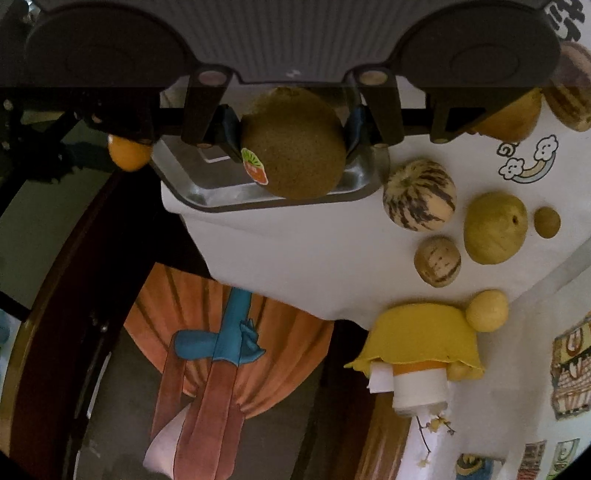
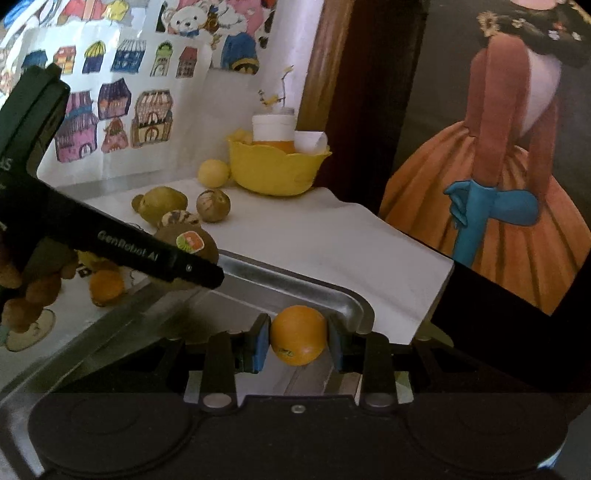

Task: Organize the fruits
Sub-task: 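Carry the kiwi with the left tool while the right tool carries the orange over the tray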

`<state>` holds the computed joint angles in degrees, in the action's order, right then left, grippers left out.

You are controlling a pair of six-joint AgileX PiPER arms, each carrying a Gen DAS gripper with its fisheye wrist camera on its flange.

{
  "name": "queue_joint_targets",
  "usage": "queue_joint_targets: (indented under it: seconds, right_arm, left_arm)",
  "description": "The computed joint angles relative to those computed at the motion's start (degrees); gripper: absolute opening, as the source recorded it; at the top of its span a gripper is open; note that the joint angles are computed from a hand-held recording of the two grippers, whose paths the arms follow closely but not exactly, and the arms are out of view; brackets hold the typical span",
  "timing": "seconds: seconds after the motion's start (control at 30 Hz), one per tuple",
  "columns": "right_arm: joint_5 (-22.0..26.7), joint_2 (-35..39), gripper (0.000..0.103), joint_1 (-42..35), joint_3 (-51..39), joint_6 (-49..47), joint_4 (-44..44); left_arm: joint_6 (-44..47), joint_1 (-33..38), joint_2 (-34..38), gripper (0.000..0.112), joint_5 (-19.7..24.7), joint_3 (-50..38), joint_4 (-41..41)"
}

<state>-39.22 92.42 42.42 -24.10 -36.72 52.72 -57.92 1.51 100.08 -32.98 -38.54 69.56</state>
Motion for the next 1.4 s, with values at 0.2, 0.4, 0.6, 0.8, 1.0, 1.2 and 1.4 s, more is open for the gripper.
queue_joint_targets:
  seconds: [0.2,0.4,0.6,0.8,1.0,1.2,1.4]
  right_arm:
    - [4.0,3.6,0.035,-5.6,-4.5,-2.6,-4.6]
    - [6.9,6.4,0.035,-9.4,-8.0,-2.6,-7.7]
    - [9.2,9.3,0.035,-11.5,-11.2,-2.6,-9.4]
    - [10.8,11.4,0.035,-12.4,-13.7,-3.5,-9.5]
    - [11.4,11.8,0.035,-12.7,-14.2,-3.4,-9.6]
    - [10.1,11.7,0.041,-12.2,-13.6,-4.1,-8.7]
    - [6.5,8.4,0.053,-10.4,-9.5,-5.5,-5.8]
  left_arm:
    - [-0.7,-0.5,1.6,0.059,1.0,-1.4,0.6]
    - [-1.4,-1.4,3.4,0.059,2.3,-3.2,0.3]
    - [-0.7,-1.8,4.7,0.059,2.7,-4.1,-0.4]
    - [-1.7,-1.6,5.2,0.059,2.7,-4.6,0.8]
    - [-2.2,-1.9,5.1,0.059,3.2,-4.9,0.9]
    - [-1.5,-2.4,4.3,0.06,4.3,-4.2,-0.3]
    - [-4.3,-0.6,0.9,0.066,4.1,-2.9,2.4]
